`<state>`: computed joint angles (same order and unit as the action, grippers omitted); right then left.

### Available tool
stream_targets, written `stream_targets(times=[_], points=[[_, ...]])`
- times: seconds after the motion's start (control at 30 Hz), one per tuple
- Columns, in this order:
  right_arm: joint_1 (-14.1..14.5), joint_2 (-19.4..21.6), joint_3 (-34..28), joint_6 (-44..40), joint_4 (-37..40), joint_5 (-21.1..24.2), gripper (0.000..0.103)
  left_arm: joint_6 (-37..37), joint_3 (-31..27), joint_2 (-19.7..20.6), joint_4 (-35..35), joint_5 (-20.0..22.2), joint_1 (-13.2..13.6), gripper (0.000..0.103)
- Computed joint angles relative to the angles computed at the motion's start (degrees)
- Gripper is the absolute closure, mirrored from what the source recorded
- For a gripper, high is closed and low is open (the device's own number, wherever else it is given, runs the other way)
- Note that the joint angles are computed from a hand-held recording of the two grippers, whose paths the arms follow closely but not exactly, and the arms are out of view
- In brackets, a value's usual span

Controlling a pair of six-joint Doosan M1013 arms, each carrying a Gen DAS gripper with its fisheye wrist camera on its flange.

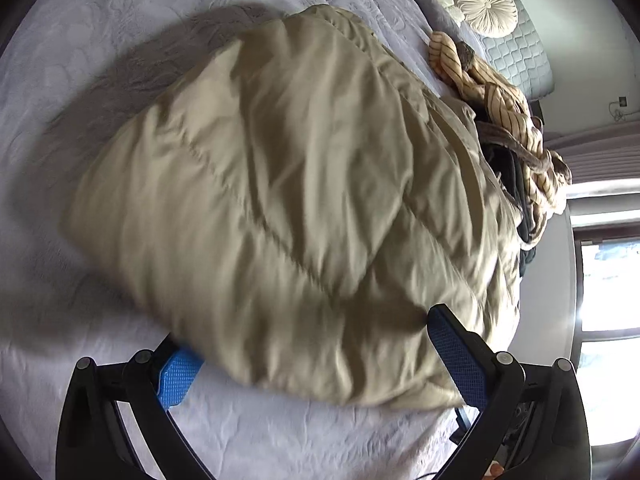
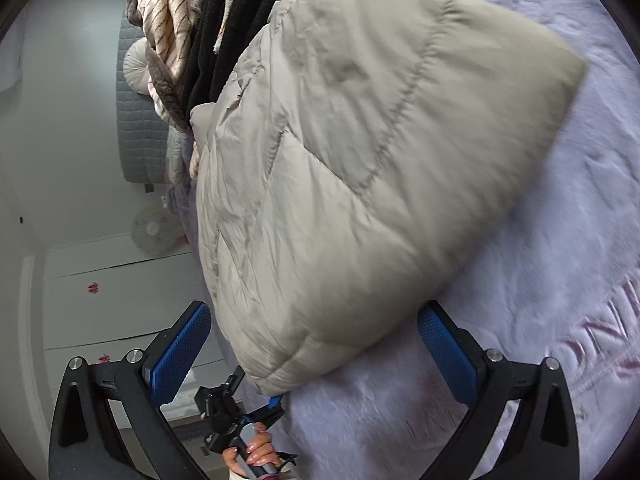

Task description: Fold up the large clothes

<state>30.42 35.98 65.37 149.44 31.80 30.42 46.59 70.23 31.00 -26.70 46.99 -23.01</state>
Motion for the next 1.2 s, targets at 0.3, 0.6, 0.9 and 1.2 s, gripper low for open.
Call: stream_targets(times=[0.3,0.6,0.9,1.2], points=[[-0.9,3.8,-0.8,-12.0,13.7,-6.3,0.0,-7.4,-1.4,2.5,3.8,-4.1,-0.7,0.0],[-1.4,3.5,0.4,-12.4,20.1,-7.0,0.07,-7.0,-0.4,1.2,3.1,-9.6,-0.9,0.084],[-0.8,0.2,3.7,-23.9,29.3,-7.5,0.078,-0.9,3.0,-3.8,0.1,-13.0,-1.5,0.086],[2.9,-6.8,13.3,-23.0,29.7,-8.3,0.079,12.0,14.0,-12.3,-12.2,-7.8,-1.1,0.086]])
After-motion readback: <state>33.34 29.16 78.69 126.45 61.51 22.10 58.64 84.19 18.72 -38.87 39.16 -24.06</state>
